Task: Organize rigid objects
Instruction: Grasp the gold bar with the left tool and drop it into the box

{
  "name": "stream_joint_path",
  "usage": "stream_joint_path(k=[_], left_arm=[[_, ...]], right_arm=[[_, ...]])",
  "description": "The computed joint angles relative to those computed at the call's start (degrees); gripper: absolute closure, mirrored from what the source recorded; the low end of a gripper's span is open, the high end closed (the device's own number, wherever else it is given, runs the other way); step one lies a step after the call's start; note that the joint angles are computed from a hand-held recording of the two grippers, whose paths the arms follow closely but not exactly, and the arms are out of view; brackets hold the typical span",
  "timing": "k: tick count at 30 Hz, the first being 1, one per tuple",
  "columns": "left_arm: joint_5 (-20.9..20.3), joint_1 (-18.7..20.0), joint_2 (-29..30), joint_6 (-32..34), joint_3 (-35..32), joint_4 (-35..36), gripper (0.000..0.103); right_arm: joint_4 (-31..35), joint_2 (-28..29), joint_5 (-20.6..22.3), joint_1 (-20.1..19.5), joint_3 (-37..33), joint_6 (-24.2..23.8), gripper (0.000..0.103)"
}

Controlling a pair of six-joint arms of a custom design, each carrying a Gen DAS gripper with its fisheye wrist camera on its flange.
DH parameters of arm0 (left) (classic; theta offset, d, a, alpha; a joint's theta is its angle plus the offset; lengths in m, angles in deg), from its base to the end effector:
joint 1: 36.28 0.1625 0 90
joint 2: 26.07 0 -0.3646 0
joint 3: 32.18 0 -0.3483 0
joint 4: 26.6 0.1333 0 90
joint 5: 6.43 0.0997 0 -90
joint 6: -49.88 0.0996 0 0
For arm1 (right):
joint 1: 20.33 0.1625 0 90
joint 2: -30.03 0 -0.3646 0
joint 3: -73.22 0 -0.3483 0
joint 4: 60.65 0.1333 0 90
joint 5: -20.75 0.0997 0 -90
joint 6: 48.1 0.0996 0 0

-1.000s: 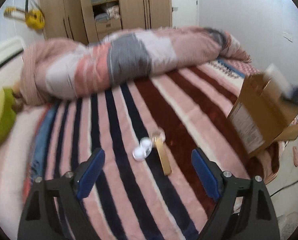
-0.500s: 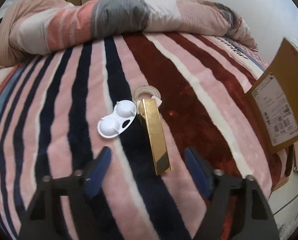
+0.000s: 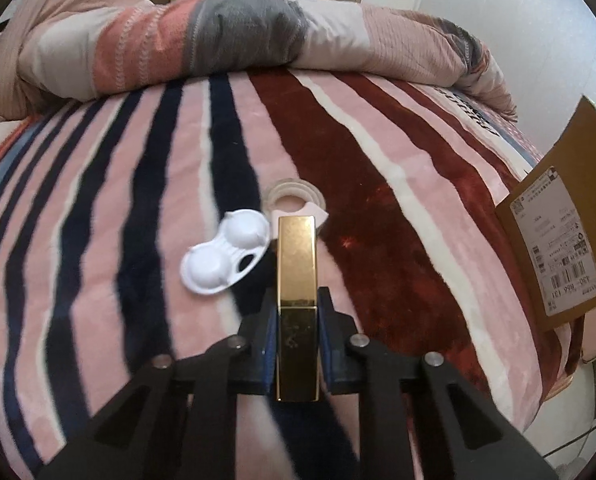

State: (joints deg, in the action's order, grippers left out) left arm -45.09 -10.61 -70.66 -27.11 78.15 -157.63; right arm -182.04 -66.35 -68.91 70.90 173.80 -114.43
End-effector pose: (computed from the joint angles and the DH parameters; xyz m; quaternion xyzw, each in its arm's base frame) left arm -0.3298 -0.3927 0.0027 -0.0049 0.8853 -0.3354 0.3221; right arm 0.1433 -0.4381 0.4563 0.5410 -0.8075 0.1997 0.1240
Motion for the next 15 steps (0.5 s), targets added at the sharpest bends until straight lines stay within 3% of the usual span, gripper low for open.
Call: stream_joint_path(k=[3, 7, 11, 13, 15], left_arm=[[-0.31, -2.58, -3.64, -3.22, 1.84, 4.27, 0.088], [-0.63, -6.64, -9.04, -11.26, 0.92, 19.43, 0.088], [-1.73, -9.80, -11.73, -14.95, -2.77, 31.42, 0.088], [-1.66, -11.40, -11.64, -15.85, -6.37, 37.29, 0.088], [-1.96, -12.25, -11.00, -14.36, -10.24, 40.07, 0.088]], right_arm=[[0.96, -0.11, -0.11, 1.79, 2.22, 0.05, 0.035], [2.14, -0.15, -0.46, 2.91, 5.83, -0.59, 0.035], [-0.37, 1.42, -2.45, 2.83, 11.14, -1.26, 0.035], [-4.45, 4.82, -4.45, 2.25, 13.30, 0.35, 0.035], [-13.57, 8.85, -6.42, 1.25, 16.08, 0.76, 0.035]])
